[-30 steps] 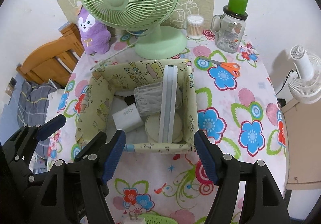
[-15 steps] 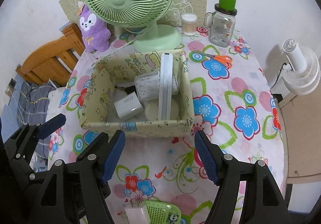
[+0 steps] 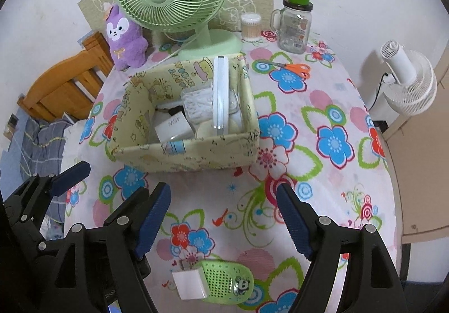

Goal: Organize rigid objects
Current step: 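Withdraw both open grippers from the box toward the green case and white square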

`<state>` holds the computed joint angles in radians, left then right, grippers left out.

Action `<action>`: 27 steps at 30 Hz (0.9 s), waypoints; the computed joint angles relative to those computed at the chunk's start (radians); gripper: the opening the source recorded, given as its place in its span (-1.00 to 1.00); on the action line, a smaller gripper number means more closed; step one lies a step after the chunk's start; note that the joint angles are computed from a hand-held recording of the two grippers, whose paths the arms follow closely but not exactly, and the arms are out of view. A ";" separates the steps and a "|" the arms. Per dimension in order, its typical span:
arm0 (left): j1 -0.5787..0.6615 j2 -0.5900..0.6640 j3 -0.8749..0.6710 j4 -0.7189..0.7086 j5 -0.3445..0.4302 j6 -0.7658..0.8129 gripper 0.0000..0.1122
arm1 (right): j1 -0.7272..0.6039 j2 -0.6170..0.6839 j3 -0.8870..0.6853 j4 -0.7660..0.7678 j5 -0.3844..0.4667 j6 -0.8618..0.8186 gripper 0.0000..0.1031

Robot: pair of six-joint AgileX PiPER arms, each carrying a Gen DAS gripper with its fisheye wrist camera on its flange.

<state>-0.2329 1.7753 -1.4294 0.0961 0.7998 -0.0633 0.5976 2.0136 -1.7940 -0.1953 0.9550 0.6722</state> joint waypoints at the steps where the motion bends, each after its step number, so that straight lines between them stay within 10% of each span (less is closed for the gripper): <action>1: -0.001 -0.004 0.008 -0.002 -0.003 0.002 0.46 | 0.002 -0.006 0.013 -0.002 -0.005 0.008 0.56; 27: -0.023 -0.067 0.254 -0.160 -0.108 0.130 0.65 | 0.051 -0.125 0.392 -0.077 -0.212 0.199 0.59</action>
<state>-0.2560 1.7084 -1.1750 -0.0635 0.6917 0.0670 0.6485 1.8886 -1.4024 -0.2727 0.7425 0.8717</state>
